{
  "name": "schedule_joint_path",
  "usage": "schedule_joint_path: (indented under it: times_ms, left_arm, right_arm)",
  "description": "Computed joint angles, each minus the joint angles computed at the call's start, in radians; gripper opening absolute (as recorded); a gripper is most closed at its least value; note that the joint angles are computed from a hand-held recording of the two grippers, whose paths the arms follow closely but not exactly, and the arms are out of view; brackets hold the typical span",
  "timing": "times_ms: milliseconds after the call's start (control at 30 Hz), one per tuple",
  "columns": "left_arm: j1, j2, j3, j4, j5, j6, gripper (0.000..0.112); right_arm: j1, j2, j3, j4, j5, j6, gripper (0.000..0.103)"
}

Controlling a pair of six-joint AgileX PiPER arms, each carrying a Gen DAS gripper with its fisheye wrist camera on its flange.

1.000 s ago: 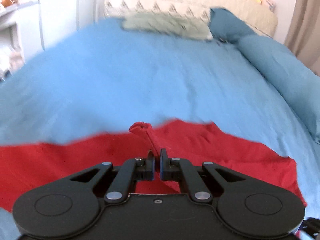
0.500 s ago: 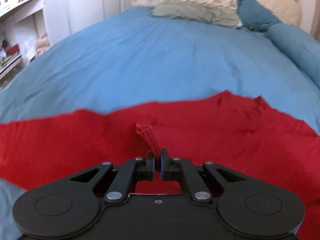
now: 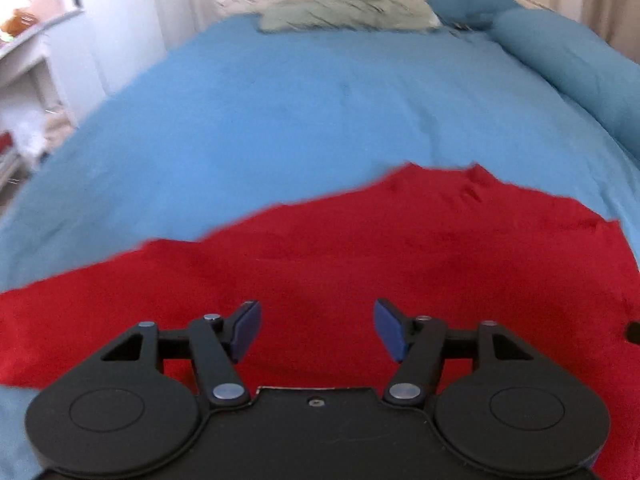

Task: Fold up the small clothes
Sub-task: 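Open the right gripper and lift it off the folded sleeve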

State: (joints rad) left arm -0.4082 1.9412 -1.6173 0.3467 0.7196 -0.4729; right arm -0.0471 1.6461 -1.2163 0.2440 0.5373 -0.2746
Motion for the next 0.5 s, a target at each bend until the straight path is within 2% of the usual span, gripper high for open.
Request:
schedule_joint_path:
  times_ms: [133,167,200,267,500]
  left_arm:
    - [0.015,0.086,-0.034,-0.059,0.012,-0.005,0.068]
    - [0.018,0.085,-0.018,-0.061,-0.007,-0.013,0.068]
    - [0.018,0.072,0.013,-0.049,-0.042,-0.023,0.068]
    - [0.013,0.068,0.009,-0.044,-0.035,-0.011,0.068]
    - [0.017,-0.039,0.011,-0.024,0.025,-0.016,0.068]
  right_arm:
    - [-0.007,0.082,-0.013,-0.097,-0.014,0.142,0.083]
    - [-0.022,0.087,-0.005,-0.082,-0.013,0.149,0.083]
    - [-0.043,0.082,0.02,-0.041,-0.031,0.128,0.083]
    - [-0.074,0.071,0.05,0.051,-0.052,0.061,0.083]
    - [-0.067,0.025,0.015,0.021,-0.007,0.089,0.083]
